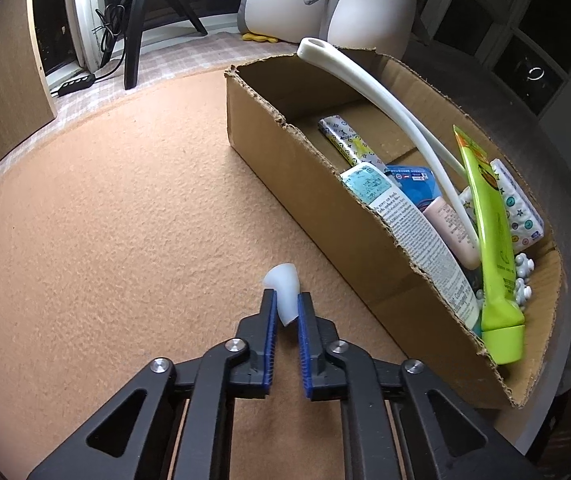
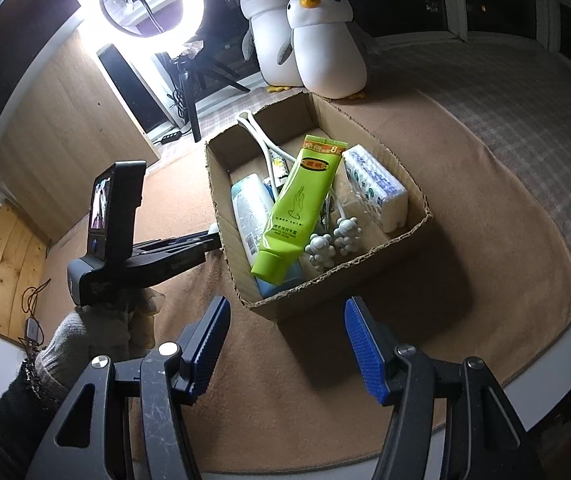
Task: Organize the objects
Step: 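Close the left tool on the small white cylinder, then carry the white cylinder with the left tool and release into the box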
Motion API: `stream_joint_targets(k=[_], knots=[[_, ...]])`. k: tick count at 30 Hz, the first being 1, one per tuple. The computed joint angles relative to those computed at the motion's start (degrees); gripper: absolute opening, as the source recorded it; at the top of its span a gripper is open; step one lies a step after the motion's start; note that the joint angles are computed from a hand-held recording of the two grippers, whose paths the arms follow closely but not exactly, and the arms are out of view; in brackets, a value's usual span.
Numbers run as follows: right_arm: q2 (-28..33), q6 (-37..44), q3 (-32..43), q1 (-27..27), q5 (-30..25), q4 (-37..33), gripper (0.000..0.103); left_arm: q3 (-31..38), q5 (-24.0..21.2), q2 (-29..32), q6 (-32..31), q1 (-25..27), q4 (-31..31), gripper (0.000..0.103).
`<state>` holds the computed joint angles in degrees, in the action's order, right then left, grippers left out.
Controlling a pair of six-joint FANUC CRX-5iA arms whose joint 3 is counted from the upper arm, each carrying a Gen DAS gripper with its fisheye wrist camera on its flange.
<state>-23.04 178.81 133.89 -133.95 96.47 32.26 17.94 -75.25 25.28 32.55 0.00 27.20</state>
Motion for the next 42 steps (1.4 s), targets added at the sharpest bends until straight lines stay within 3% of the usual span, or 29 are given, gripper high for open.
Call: stream_joint_targets(k=[18,26,42], knots=[[0.4,-0.3,0.6,0.4,-0.5,0.3,0.056,2.6,-3.3,-1.2,1.1,2.6,7.3,0.007],[1.1,-0.5,1.3,0.7,-0.5,0.6,0.056,4.1,-3.2,-1.4,2.2,0.0,8.4,0.007],[3.1,-2.7,4.5,0.7,-0.5,-0.2,0.056,7.2,-1.9,0.9,6.4,-6.5,5.0,0.008]])
